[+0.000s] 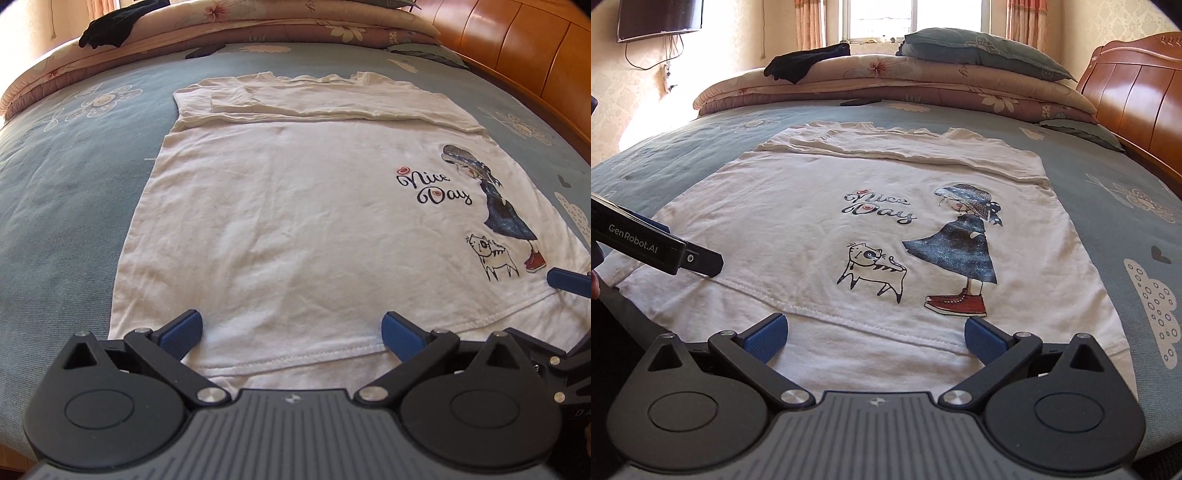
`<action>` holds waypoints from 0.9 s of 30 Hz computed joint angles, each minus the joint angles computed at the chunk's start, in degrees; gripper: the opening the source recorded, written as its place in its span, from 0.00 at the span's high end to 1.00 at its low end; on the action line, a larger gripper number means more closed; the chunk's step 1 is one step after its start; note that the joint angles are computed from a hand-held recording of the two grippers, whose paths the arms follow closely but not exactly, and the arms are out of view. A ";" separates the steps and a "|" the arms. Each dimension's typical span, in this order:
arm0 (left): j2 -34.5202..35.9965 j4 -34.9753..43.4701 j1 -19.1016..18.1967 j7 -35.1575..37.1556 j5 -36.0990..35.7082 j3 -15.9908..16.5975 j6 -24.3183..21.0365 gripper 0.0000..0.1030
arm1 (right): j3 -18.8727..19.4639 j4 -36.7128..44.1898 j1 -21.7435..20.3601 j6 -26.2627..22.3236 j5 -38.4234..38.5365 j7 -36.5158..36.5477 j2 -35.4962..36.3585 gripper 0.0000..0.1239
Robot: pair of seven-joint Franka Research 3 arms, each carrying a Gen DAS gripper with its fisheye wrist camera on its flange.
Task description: Fold clothes
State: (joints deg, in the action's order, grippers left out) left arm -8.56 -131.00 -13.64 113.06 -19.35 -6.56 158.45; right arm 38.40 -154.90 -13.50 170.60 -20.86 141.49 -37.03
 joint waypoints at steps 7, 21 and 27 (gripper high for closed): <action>-3.54 -1.61 1.27 -5.64 2.93 -0.12 0.99 0.00 | 9.03 5.34 -12.62 2.51 -4.69 1.20 -0.52 0.17; -5.20 -2.11 -2.59 -12.51 12.26 0.68 2.84 0.00 | -2.04 -6.87 -5.95 10.95 2.13 2.80 -5.63 0.17; -4.79 -3.92 -8.12 -0.47 7.28 0.70 3.41 0.00 | 0.75 -8.24 -9.73 10.61 8.49 3.63 -5.77 0.17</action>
State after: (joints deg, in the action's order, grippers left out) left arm -13.34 -134.92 -21.76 112.58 -12.07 -5.86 161.87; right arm 39.15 -163.13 -23.23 181.21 -12.37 145.12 -42.81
